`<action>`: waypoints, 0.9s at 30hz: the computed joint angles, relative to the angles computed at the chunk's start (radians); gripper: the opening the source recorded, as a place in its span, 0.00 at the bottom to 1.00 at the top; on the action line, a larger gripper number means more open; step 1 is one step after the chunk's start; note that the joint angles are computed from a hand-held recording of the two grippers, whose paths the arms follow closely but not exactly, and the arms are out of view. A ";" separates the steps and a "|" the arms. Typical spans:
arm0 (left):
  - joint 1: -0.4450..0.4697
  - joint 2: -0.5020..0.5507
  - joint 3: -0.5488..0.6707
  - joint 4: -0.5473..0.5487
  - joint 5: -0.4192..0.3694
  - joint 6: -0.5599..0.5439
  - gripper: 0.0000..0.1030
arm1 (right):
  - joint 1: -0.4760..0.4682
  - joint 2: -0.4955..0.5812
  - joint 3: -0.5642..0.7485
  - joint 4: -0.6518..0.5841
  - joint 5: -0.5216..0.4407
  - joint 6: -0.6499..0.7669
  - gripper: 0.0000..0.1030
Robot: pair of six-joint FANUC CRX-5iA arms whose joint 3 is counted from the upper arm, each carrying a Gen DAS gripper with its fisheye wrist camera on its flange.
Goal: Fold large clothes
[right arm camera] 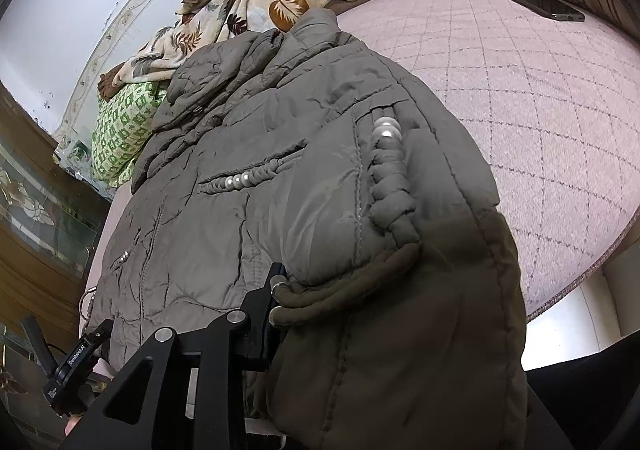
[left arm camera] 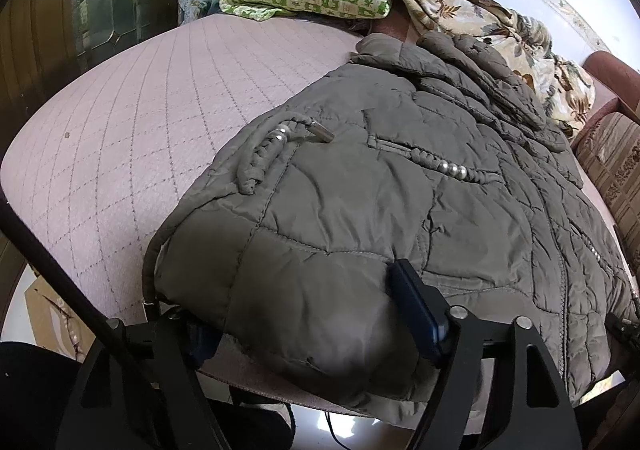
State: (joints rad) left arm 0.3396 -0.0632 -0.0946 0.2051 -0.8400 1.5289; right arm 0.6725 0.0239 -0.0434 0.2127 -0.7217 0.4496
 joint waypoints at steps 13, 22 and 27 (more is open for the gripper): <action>-0.005 0.002 0.004 -0.017 0.000 0.011 0.79 | -0.005 0.002 0.002 -0.008 -0.002 0.007 0.38; -0.002 0.000 0.001 -0.011 0.005 -0.001 0.76 | -0.004 0.000 -0.003 0.003 0.002 0.000 0.36; -0.010 -0.013 -0.007 -0.024 0.025 -0.015 0.66 | 0.003 0.000 -0.010 0.037 0.006 -0.009 0.33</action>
State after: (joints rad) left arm 0.3294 -0.0757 -0.1017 0.1814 -0.8147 1.5138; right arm 0.6752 0.0237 -0.0537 0.2500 -0.7159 0.4410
